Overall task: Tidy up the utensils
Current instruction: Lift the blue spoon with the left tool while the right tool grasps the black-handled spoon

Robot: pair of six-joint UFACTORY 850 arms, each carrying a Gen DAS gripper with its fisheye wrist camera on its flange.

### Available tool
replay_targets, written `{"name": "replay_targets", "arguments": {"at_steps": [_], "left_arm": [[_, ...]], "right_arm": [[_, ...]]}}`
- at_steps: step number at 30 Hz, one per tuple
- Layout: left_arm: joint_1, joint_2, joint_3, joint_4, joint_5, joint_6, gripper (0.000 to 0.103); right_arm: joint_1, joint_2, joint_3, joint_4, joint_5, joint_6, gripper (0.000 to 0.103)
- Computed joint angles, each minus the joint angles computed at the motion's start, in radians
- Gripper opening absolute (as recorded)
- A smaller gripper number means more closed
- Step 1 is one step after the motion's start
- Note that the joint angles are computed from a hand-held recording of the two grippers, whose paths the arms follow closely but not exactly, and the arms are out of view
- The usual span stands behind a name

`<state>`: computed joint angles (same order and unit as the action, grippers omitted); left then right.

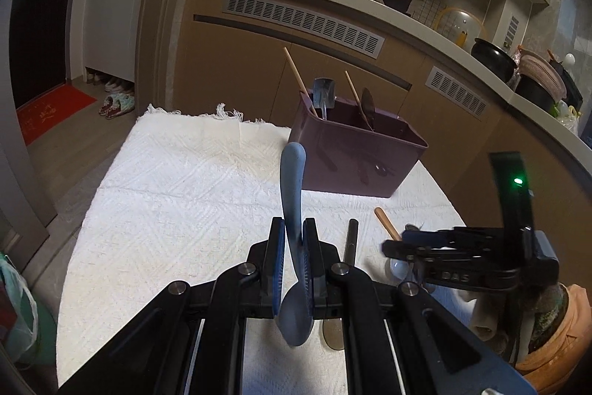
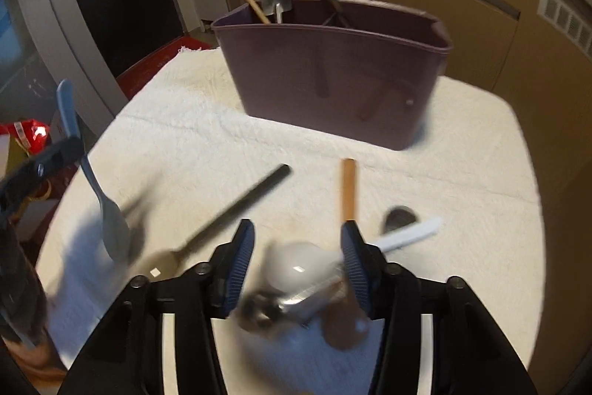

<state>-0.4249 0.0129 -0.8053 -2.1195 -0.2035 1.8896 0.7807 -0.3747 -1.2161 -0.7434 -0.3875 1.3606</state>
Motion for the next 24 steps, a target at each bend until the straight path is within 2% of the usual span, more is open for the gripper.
{"name": "replay_targets", "arguments": {"at_steps": [4, 8, 14, 19, 21, 22, 24], "left_arm": [[0.014, 0.010, 0.012, 0.014, -0.015, -0.009, 0.008], [0.028, 0.021, 0.028, -0.011, -0.036, 0.013, 0.008], [0.037, 0.022, 0.034, -0.016, -0.062, 0.011, 0.008], [0.037, 0.028, 0.036, -0.007, -0.065, 0.003, 0.008], [0.036, 0.030, 0.035, 0.004, -0.060, -0.008, 0.008], [0.039, 0.030, 0.035, 0.016, -0.061, -0.018, 0.008], [0.038, 0.027, 0.029, 0.033, -0.059, -0.033, 0.008]], "right_arm": [[0.000, -0.095, -0.113, 0.256, -0.014, -0.220, 0.036], [0.004, -0.153, -0.179, 0.326, -0.052, -0.260, 0.036], [0.013, -0.222, -0.274, 0.211, -0.150, -0.143, 0.036], [0.046, -0.290, -0.355, 0.031, -0.259, -0.097, 0.036], [0.053, -0.303, -0.370, -0.001, -0.267, -0.115, 0.029], [0.056, -0.301, -0.368, -0.008, -0.266, -0.123, 0.021], [0.063, -0.294, -0.358, -0.022, -0.268, -0.133, 0.016]]}}
